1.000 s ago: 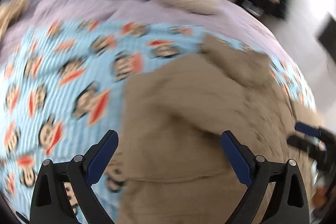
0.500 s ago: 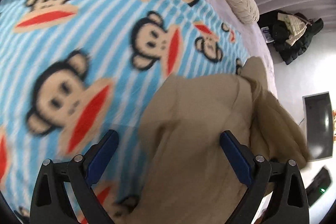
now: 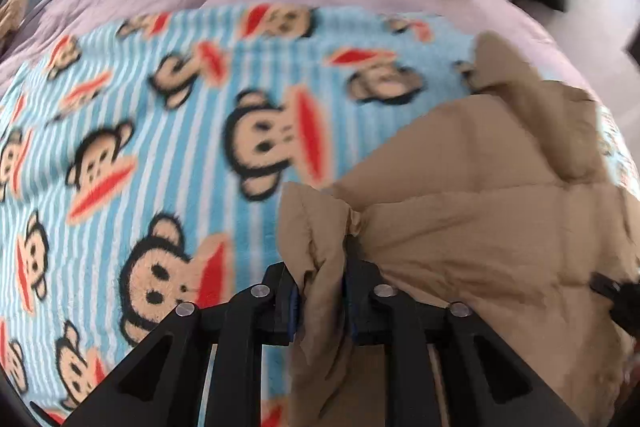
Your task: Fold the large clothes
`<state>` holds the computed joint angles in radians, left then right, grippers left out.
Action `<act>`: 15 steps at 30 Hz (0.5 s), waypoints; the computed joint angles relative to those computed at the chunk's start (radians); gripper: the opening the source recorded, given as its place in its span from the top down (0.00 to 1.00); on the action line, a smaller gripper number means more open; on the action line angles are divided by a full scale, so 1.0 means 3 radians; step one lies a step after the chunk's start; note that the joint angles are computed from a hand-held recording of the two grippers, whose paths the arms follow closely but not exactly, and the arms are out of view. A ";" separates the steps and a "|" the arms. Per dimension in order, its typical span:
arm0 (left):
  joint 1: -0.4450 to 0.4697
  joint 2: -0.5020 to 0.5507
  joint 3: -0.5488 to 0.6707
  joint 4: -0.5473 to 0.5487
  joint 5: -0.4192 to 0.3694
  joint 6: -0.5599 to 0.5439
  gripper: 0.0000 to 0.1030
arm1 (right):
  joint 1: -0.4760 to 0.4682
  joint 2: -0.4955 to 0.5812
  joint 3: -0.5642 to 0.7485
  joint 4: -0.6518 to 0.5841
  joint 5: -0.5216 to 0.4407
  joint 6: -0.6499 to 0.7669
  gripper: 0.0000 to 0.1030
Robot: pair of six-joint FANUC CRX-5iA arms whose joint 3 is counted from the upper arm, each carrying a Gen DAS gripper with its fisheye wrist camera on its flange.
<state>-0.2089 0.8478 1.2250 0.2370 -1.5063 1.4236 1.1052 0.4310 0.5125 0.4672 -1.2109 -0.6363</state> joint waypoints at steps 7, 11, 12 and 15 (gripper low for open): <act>0.0058 -0.0408 -0.0279 -0.0376 0.0217 0.0206 0.34 | -0.0056 0.0191 0.0629 -0.0346 -0.0609 0.0729 0.79; 0.0151 -0.0714 -0.0698 -0.0106 0.0197 -0.0016 0.34 | 0.0106 0.0339 0.1105 -0.0078 -0.1406 0.0971 0.76; 0.0140 -0.0760 -0.0783 -0.0093 0.0214 -0.0051 0.34 | 0.0156 0.0466 0.1338 0.0094 -0.1694 0.1131 0.76; 0.0058 -0.0958 -0.1157 -0.0114 0.0255 -0.0181 0.34 | 0.0157 0.0618 0.1587 0.0272 -0.1824 0.1465 0.80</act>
<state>-0.1916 0.5603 0.8780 0.2028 -1.4299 1.3691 1.1523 0.6165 0.9887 0.5488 -1.7582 -0.1967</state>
